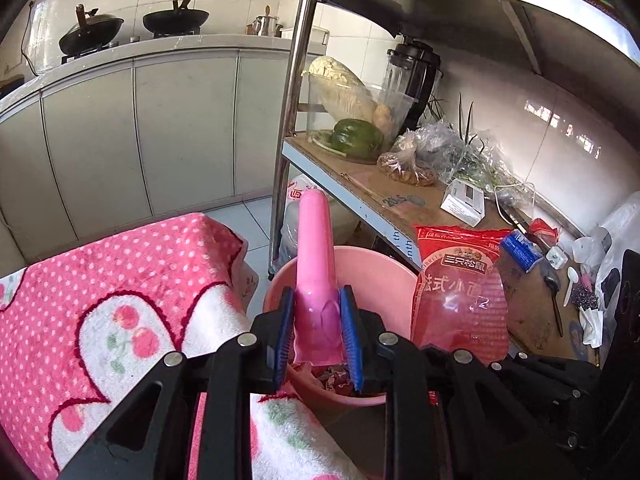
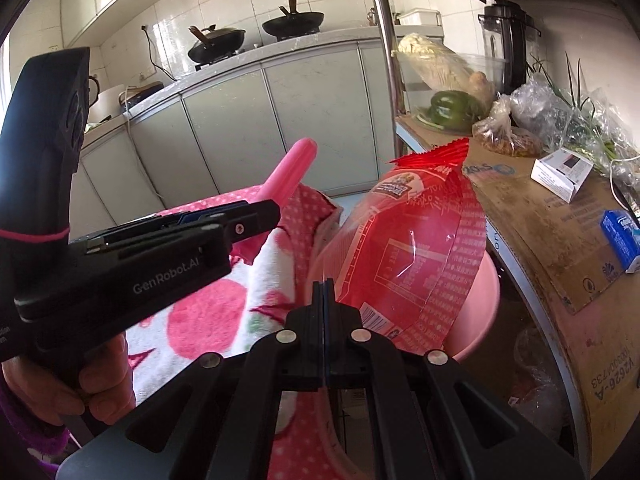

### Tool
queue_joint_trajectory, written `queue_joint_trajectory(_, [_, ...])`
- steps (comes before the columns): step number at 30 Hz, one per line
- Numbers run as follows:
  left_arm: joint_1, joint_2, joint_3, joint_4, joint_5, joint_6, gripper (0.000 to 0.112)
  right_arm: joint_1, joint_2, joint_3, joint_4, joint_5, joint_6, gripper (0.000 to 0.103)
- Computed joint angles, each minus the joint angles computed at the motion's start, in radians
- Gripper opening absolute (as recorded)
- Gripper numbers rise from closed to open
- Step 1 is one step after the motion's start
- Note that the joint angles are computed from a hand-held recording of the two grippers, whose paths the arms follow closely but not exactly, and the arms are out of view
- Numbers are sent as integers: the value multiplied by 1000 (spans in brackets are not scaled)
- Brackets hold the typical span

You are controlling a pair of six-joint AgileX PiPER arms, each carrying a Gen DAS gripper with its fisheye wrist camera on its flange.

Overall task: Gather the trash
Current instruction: 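Carry the pink tube and red snack bag in both tools over the bucket, then open both tools to drop the pink tube and red bag into the bucket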

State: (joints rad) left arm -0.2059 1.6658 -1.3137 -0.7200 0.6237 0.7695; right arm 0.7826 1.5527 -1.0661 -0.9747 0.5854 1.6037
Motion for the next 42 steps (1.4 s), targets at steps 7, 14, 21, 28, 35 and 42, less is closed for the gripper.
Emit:
queue_joint_trajectory(7, [-51, 114, -70, 65, 7, -87, 23, -95, 68, 6, 71, -89, -78, 0])
queue_joint_trajectory(14, [-75, 170, -91, 82, -8, -100, 23, -134, 104, 14, 117, -124, -123, 0])
queue_joint_trajectory(21, [-85, 190, -108, 98, -3, -117, 23, -152, 131, 6, 170, -137, -169, 1])
queue_joint_trajectory(28, [-80, 195, -130, 86, 30, -121, 23, -144, 139, -12, 167, -95, -155, 1])
queue_joint_trajectory(35, [-67, 186, -145, 60, 76, -86, 24, -158, 155, -40, 256, -70, -259, 17])
queue_joint_trajectory(42, [-61, 163, -137, 49, 92, -76, 25, -145, 144, -38, 224, -52, -232, 32])
